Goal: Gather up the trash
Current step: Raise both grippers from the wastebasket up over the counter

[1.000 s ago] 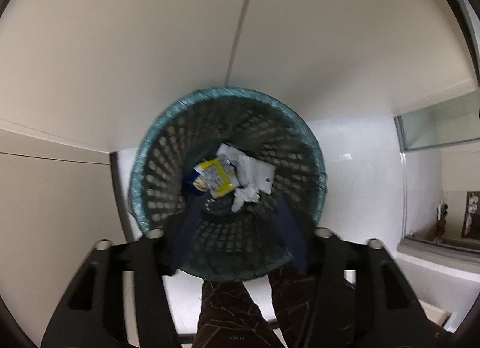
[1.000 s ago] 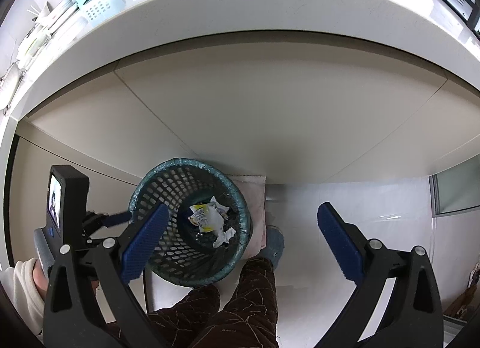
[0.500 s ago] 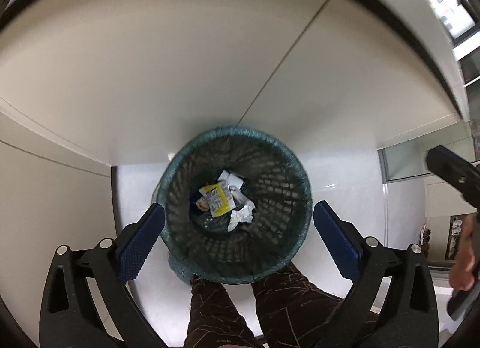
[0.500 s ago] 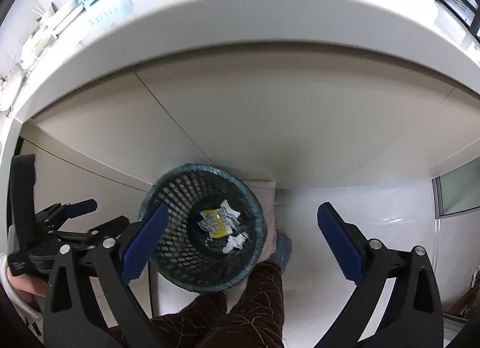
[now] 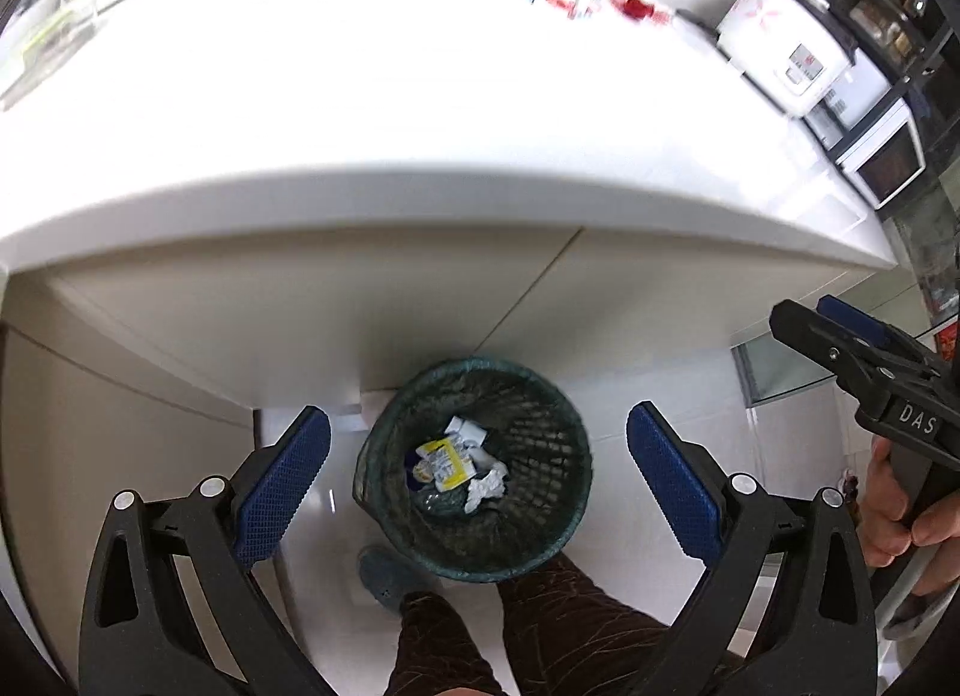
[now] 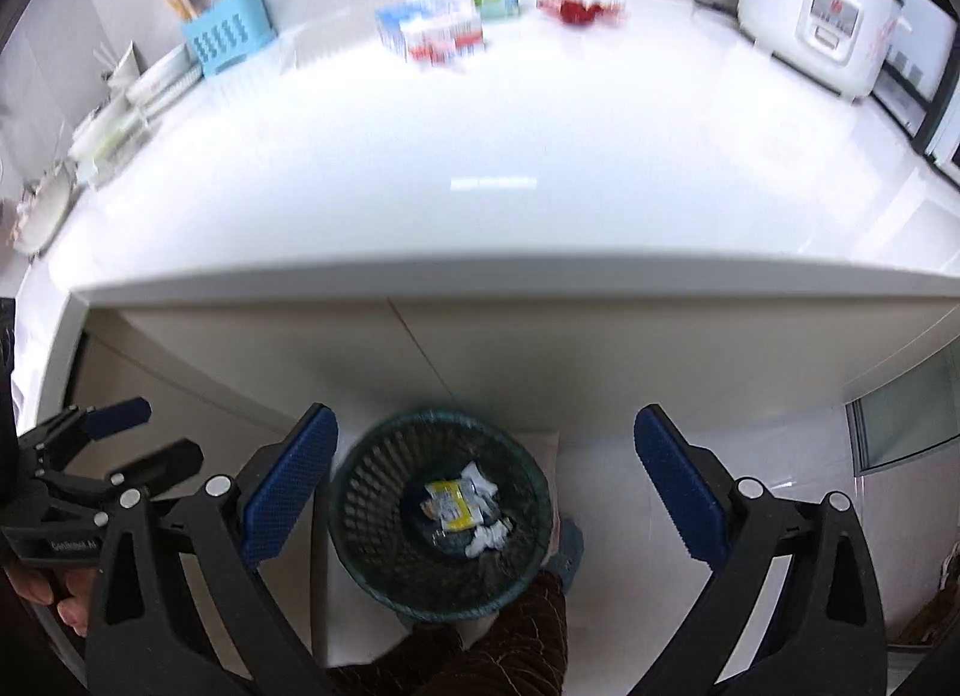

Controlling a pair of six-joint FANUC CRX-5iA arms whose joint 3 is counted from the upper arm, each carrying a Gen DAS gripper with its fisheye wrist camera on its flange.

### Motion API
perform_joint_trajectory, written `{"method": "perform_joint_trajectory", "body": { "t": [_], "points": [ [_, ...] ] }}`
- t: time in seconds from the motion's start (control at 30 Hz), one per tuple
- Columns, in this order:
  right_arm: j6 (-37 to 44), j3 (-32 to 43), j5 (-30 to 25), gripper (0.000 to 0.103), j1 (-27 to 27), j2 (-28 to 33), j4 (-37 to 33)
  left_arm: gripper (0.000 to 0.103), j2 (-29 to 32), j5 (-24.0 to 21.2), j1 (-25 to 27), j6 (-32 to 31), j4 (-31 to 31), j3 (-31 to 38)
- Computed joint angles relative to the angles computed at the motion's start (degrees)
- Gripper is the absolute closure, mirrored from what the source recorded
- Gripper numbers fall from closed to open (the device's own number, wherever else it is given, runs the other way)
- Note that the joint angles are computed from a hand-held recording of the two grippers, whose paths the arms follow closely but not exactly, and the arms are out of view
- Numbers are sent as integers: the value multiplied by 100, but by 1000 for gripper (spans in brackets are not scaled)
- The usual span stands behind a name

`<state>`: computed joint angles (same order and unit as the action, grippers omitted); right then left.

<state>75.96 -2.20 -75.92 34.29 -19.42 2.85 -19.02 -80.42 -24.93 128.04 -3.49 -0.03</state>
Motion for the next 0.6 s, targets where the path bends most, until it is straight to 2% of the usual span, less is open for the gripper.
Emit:
{"method": "perform_joint_trajectory", "body": {
  "t": [0.13,0.27,0.6],
  "points": [
    [-270,363,-33,8,166,112,206,6,91,-47,6,-61,-179,424],
    [-191,748,25,8,156,300,325,6,412,-270,31,-80,-376,1058],
    [770,2383,22,8,-757,1504,-317,6,1457,-726,247,61,-676,2647]
  ]
}}
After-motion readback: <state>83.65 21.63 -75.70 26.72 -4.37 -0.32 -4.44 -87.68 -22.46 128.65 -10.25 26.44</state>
